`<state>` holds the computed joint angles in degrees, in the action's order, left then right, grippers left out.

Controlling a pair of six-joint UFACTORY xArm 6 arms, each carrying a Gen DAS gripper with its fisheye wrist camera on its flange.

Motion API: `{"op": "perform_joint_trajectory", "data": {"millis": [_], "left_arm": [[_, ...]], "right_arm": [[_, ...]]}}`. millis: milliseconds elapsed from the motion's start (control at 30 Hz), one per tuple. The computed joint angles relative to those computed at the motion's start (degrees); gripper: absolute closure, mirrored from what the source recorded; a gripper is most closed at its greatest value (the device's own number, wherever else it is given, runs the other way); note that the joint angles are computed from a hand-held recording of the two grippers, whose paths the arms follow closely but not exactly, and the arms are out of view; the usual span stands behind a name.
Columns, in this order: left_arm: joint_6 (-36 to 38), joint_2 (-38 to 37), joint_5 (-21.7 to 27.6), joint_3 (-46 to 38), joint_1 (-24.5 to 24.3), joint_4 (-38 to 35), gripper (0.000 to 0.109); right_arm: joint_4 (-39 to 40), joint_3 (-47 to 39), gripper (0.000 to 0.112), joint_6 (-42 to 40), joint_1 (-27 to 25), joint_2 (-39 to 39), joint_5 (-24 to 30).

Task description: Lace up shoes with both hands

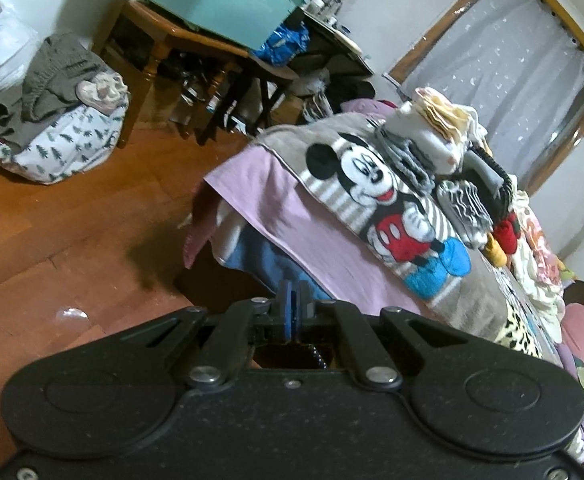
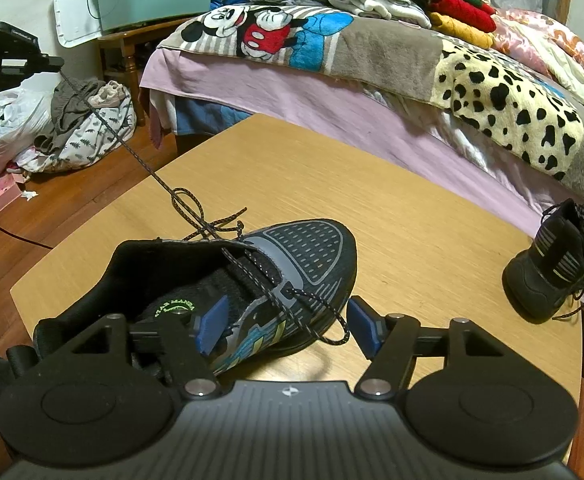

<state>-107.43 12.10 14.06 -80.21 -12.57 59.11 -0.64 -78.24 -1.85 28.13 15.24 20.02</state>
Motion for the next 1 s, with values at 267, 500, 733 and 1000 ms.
{"op": "perform_joint_trajectory", "data": {"millis": [267,500,733,1000], "left_arm": [[-0.6,-1.5,1.5,1.1,0.7,1.5,0.109],[-3.5,-4.0,3.8,3.2,1.9,4.6,0.109],[-4.0,-6.0,5.5,5.0,2.8,5.8,0.109],[-5.4,-8.4,6.7,7.6,4.2,7.4,0.109]], "right_arm": [[-0.2,-0.3,0.046,0.3,-0.1,0.3,0.2],[-0.1,-0.5,0.045,0.2,-0.2,0.5,0.3],[0.1,-0.7,0.044,0.2,-0.3,0.7,0.5],[-0.6,-1.3,0.044,0.8,-0.2,1.2,0.9]]}}
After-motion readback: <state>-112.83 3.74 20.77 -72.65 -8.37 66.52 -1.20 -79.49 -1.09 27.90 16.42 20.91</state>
